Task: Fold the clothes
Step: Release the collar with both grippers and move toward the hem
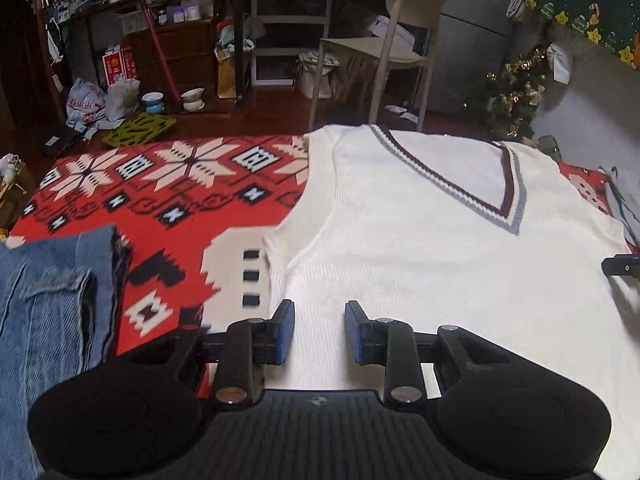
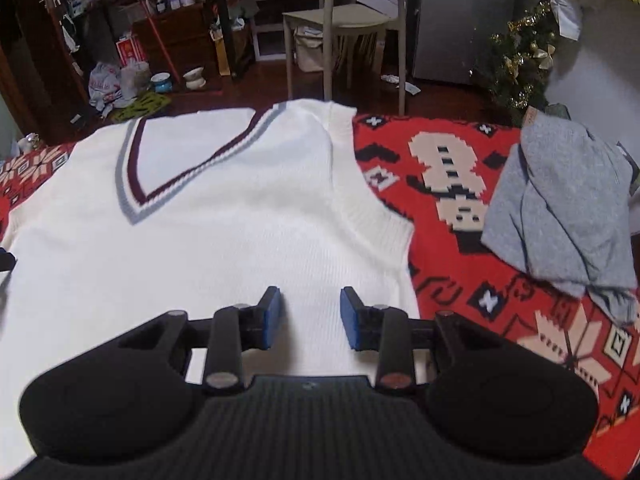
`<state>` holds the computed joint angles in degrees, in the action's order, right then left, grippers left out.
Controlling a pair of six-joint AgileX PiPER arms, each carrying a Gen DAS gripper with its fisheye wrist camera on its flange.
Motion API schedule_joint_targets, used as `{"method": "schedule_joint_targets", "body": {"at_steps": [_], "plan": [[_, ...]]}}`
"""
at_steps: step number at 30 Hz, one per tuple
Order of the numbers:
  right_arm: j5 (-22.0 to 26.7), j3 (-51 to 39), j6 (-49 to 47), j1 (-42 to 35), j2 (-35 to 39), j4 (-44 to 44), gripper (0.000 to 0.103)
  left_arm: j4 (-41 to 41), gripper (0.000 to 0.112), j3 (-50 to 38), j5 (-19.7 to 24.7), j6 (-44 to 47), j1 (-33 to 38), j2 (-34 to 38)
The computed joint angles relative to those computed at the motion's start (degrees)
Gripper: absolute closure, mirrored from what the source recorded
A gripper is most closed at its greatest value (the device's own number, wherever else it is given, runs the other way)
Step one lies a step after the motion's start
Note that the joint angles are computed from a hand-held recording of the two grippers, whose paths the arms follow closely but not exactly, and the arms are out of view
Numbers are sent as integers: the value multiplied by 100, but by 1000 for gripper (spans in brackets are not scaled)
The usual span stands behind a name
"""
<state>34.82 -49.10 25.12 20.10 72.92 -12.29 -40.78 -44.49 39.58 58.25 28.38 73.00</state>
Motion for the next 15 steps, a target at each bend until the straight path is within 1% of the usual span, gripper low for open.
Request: {"method": "schedule_joint_targets", "body": {"at_steps": [6, 10, 15], "plan": [[-260, -324, -112, -166, 479, -21, 64, -74, 84, -338, -306, -177, -311, 451], [-450, -469, 51, -199, 747, -130, 63, 32, 84, -553, -495, -448, -522, 674], [-454, -608, -22, -210, 893, -112, 63, 132, 84, -724, -613, -722, -613, 799]]}}
